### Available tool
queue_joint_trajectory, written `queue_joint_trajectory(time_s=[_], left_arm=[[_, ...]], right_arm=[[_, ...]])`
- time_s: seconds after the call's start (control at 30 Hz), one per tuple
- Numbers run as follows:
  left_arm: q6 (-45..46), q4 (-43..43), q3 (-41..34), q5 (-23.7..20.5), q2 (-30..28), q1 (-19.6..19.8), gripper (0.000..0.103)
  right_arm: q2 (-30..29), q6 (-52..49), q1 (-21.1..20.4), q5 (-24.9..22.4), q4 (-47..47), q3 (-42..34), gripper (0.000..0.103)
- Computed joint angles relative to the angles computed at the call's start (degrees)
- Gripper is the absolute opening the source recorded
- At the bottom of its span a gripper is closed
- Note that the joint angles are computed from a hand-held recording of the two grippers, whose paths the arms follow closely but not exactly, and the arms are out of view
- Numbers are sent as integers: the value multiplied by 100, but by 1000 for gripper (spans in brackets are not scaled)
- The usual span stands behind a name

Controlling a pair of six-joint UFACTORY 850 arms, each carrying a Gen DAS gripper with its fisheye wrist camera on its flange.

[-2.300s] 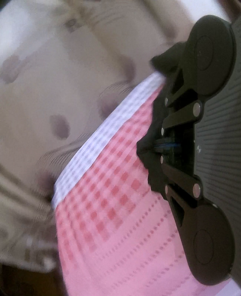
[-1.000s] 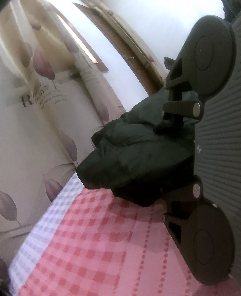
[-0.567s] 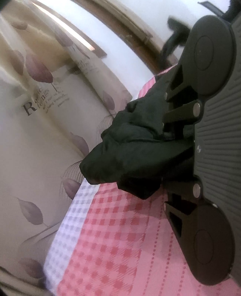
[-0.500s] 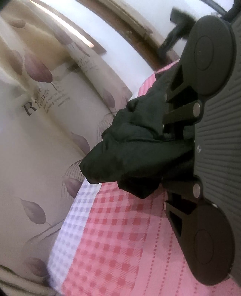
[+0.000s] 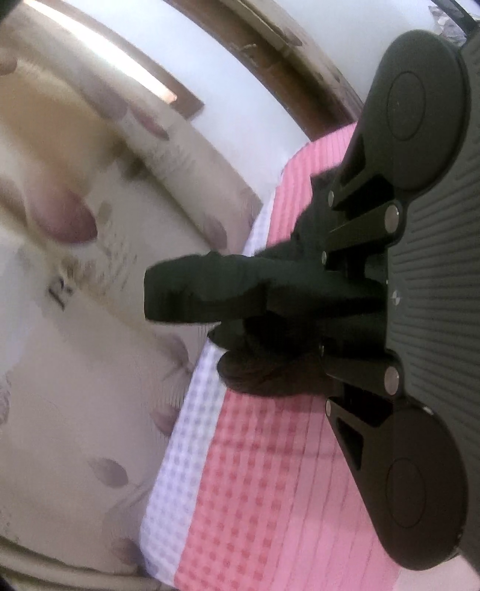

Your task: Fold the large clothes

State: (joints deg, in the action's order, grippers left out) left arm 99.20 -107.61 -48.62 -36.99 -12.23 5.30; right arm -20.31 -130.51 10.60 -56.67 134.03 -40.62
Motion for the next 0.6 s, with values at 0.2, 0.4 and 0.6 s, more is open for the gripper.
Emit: queue_joint_trajectory(time_s=[0.2,0.4,0.6], left_arm=[[100,-911,256,246,480,-1093,14],[853,-2063,134,-150,-62,-2198,14],[1872,-3190,-31,-1169,-1163,-2665,14]], right_arm=[[-108,1213,-455,-814,-331,-35,15],[-148,1807,-1273,-1625,-617,192,15],[-570,2578,-2254,-2113,-1107,288,17]])
